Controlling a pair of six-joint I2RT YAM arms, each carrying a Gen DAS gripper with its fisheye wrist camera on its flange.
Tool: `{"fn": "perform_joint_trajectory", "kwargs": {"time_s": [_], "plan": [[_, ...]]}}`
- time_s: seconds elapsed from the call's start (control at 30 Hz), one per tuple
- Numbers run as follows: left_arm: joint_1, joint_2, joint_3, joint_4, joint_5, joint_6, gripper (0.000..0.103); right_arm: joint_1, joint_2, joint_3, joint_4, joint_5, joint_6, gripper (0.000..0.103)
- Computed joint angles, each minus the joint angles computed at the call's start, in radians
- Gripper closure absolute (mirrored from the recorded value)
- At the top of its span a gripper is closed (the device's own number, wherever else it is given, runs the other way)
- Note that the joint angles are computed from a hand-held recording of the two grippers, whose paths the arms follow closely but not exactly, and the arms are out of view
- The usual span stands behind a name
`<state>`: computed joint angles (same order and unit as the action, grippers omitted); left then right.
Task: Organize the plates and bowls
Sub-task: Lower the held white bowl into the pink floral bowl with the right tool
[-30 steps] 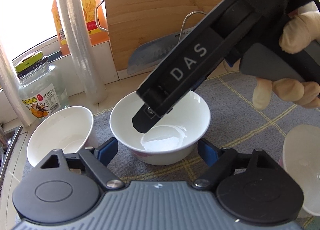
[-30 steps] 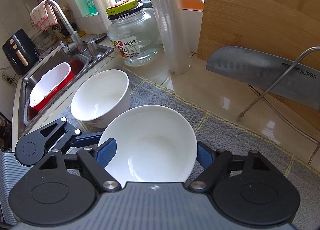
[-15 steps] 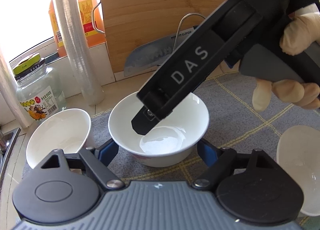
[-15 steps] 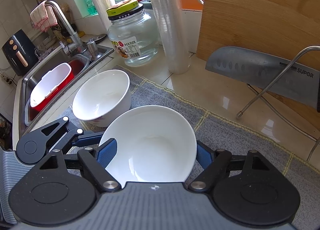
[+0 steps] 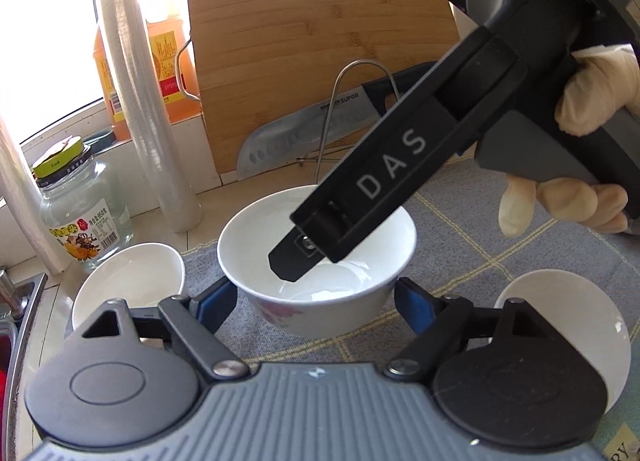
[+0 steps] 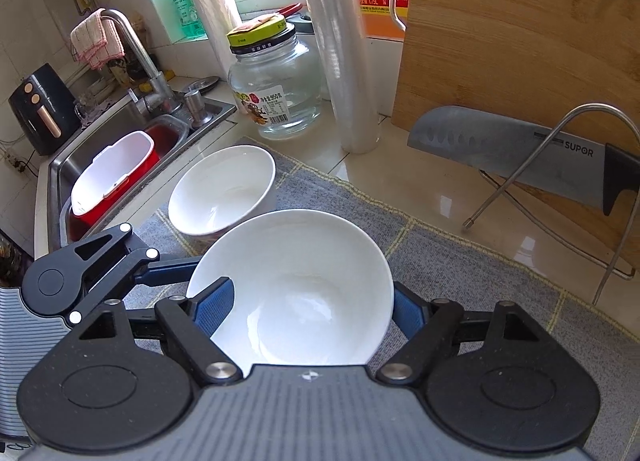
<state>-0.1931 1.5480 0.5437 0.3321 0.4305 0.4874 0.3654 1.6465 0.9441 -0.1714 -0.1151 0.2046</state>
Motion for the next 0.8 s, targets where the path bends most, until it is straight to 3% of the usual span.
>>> {"fn": "perform_joint_trajectory", "kwargs": {"time_s": [0.8], "plan": [[0.026,-0.391,-0.166,-0.214,0.073,0.046,0.018,0.162,-0.348,-0.178,-0.129,0.166,0.097,0.016]]}}
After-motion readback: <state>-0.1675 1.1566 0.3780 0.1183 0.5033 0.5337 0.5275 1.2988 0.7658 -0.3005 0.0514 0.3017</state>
